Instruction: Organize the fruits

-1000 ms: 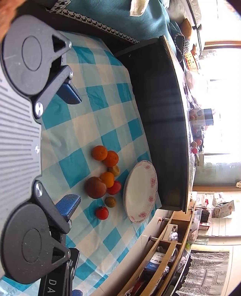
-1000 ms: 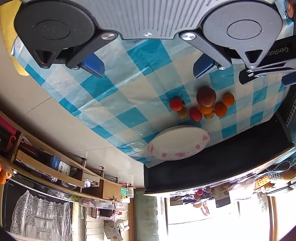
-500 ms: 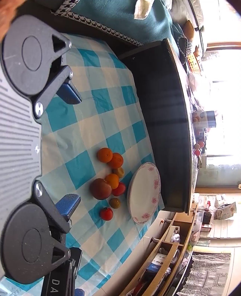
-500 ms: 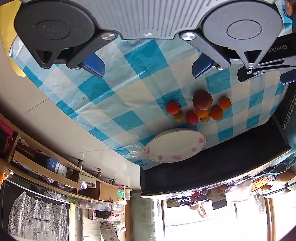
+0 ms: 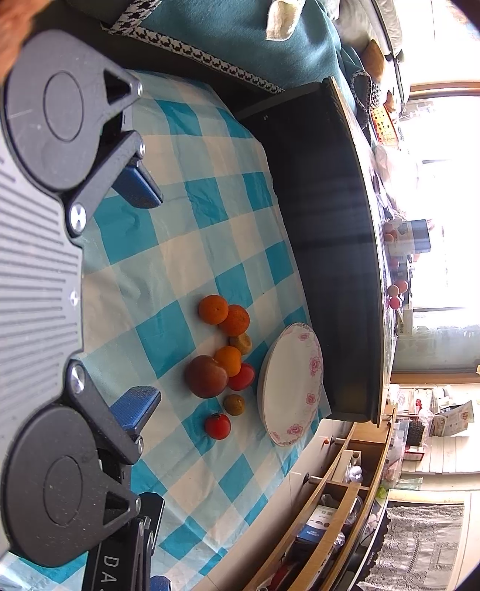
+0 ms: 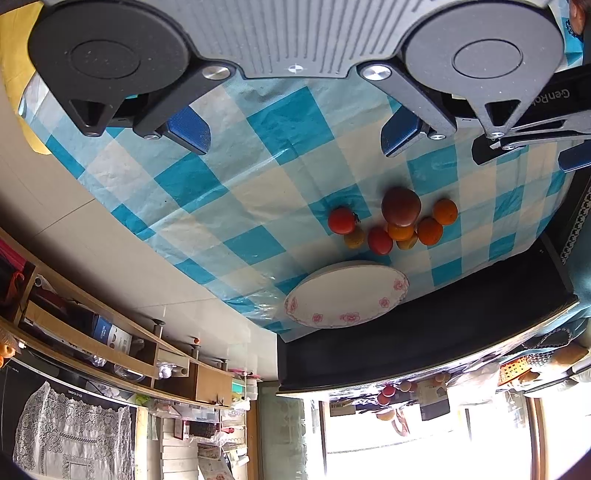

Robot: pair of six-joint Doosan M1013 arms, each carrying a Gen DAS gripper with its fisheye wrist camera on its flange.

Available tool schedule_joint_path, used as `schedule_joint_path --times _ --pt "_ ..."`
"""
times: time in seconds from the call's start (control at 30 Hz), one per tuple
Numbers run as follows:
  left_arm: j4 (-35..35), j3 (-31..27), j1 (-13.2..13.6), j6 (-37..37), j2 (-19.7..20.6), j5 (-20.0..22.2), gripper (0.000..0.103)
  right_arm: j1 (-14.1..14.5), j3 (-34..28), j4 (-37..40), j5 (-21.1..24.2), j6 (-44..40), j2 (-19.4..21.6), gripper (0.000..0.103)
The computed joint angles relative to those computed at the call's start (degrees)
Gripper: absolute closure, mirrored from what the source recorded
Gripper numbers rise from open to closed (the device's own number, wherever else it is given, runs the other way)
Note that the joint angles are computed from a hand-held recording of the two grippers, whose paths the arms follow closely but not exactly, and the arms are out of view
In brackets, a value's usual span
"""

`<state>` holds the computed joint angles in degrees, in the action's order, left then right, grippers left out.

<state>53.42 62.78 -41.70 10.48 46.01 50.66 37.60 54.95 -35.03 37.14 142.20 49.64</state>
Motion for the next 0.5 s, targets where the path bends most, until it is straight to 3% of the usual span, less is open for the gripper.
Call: schedule_joint_path --times 0.5 --pt "0.0 0.0 -0.01 0.3 0.06 0.03 0.0 -0.08 -0.1 1.11 -0.01 -0.74 0.06 0.009"
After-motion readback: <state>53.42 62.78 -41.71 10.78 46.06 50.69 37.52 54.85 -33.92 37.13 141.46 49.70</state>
